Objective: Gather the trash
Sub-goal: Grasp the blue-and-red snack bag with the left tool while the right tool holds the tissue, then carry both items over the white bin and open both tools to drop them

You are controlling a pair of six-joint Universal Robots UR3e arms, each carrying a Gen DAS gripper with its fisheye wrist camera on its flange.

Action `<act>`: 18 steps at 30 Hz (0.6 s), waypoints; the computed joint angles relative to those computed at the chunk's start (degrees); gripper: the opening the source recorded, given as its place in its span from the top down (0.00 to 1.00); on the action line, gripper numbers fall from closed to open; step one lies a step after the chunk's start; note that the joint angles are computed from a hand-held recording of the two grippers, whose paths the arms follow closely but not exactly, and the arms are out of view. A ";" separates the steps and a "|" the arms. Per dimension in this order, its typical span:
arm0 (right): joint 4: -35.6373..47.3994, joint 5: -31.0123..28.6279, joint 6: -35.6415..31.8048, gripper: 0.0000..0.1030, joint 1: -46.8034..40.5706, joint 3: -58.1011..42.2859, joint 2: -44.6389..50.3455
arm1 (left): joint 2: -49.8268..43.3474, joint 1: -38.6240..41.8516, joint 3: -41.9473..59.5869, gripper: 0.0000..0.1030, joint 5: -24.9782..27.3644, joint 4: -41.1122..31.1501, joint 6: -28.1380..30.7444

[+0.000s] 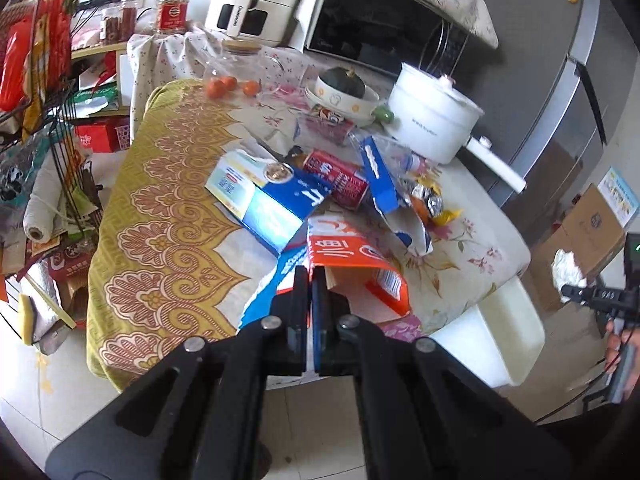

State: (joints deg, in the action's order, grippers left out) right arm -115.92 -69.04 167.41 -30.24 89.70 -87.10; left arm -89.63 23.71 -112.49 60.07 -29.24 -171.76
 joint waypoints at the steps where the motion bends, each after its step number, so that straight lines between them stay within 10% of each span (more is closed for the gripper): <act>1: -0.10 0.11 0.21 0.76 -0.08 0.06 -0.06 | 0.40 0.80 -0.09 0.98 -1.23 -0.37 -0.16; 18: 0.40 1.50 -1.78 0.76 -1.41 0.89 -2.26 | 3.93 -2.07 5.00 0.98 -11.98 -4.66 -1.59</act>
State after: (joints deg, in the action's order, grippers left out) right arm -115.52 -67.54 165.63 -31.65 90.59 -89.36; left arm -85.70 21.64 -107.49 48.09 -33.89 -173.35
